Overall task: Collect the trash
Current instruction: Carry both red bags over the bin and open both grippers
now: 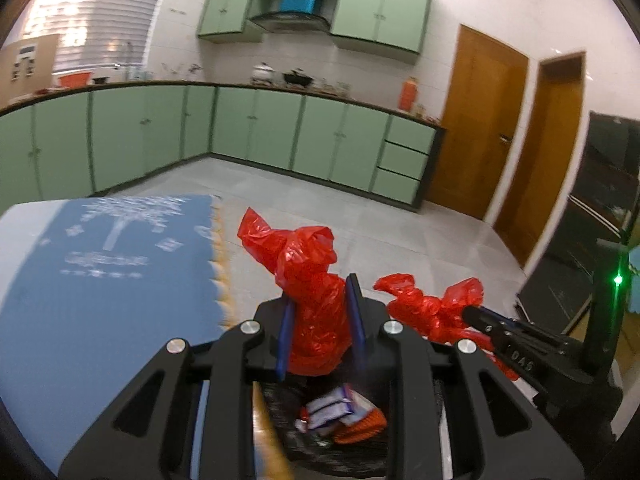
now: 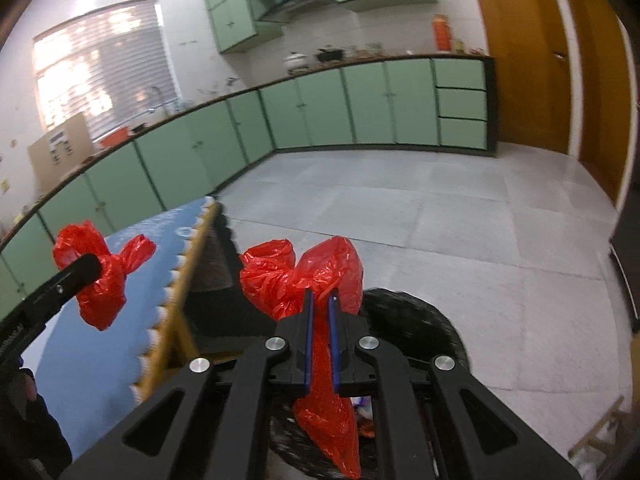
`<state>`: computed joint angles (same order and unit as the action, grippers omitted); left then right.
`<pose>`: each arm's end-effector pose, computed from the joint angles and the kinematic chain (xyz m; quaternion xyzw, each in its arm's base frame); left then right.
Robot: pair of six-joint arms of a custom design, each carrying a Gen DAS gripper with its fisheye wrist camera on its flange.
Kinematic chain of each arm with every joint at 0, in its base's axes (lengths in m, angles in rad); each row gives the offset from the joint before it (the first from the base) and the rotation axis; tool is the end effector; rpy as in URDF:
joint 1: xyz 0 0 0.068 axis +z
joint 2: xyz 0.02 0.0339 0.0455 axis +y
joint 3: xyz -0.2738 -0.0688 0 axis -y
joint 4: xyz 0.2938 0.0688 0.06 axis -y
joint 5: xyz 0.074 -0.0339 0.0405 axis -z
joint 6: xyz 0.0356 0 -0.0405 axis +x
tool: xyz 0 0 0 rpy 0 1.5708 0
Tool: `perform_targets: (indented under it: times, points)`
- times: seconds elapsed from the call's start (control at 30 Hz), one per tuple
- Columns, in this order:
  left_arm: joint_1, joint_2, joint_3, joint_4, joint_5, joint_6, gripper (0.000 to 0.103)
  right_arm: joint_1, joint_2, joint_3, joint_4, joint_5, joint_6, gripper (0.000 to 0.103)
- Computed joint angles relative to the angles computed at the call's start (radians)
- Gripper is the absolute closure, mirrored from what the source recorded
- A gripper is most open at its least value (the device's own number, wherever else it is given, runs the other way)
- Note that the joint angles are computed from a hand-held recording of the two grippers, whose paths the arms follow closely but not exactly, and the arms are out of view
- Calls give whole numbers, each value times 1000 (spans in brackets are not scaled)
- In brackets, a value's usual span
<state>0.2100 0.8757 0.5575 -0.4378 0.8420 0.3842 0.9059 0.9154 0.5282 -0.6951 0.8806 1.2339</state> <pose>0.2144 0.0185 0.2218 0.2342 0.8207 -0.2529 0.4556 0.1408 0.1351 0.1898 0.2450 0.8492 -0.0067 0.4678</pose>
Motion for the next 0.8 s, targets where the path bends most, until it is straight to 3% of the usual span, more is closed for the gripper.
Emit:
perform_targets:
  times: [0.13,0.33,0.5,0.6,0.8]
  points:
    - [-174,4,-79,108,-122,-80,80,-51,-68,-85,7,-42,5,96]
    - [-353,197,-93,264,-270,-133,79,-191,-109,-194,140,-165,-93,96]
    - [-391,310,-65,323,-310,-141,73,-264,-96,-224,208,-216,-154,86]
    - [-386,307,-72,344,-317,-153,62,-255,-101,-229,213,-200,-156,78]
    - [-380,249,-94,333,-316,-169,59,-225,-118,-227,191,-164,-141,77]
